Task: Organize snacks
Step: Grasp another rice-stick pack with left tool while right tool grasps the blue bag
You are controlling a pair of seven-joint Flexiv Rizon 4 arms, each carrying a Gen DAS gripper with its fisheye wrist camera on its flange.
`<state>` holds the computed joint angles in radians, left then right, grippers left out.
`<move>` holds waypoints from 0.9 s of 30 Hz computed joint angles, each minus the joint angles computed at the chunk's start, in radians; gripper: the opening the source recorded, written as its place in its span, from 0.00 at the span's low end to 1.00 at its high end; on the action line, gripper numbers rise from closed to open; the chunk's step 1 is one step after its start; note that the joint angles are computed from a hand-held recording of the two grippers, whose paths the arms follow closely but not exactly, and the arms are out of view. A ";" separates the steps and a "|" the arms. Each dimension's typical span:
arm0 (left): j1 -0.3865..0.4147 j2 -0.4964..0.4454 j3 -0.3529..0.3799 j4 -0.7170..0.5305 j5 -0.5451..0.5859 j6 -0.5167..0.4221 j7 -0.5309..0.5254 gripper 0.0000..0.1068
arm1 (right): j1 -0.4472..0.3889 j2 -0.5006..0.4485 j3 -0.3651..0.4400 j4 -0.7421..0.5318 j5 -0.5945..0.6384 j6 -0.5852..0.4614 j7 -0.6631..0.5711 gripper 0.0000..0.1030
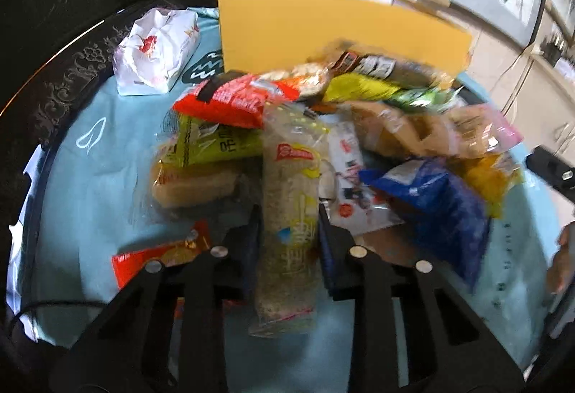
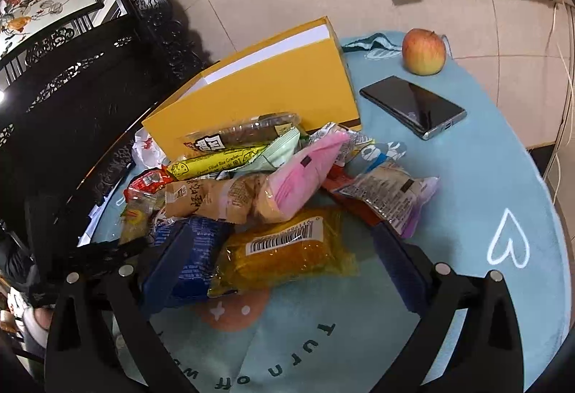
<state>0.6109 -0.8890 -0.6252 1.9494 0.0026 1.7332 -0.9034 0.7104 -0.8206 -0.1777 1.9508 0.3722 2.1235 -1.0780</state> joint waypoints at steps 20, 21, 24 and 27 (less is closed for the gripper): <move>0.140 -0.030 -0.139 0.051 0.051 -0.007 0.007 0.27 | 0.046 -0.067 -0.045 -0.249 -0.321 -0.462 -0.053 0.66; 0.138 -0.030 -0.137 0.048 0.047 -0.011 0.008 0.27 | 0.050 -0.079 -0.052 -0.266 -0.330 -0.496 -0.050 0.66; 0.128 -0.032 -0.129 0.044 0.037 -0.015 0.010 0.27 | 0.125 -0.105 -0.151 -0.262 -0.432 -0.552 0.031 0.59; 0.128 -0.032 -0.129 0.047 0.032 -0.016 0.013 0.27 | 0.055 -0.079 -0.058 -0.244 -0.416 -0.501 0.029 0.51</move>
<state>0.7386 -0.9209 -0.7544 1.9963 0.0349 1.7170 -0.8900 0.7656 -0.8995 -0.2359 1.7066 -0.0435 1.6225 -1.0490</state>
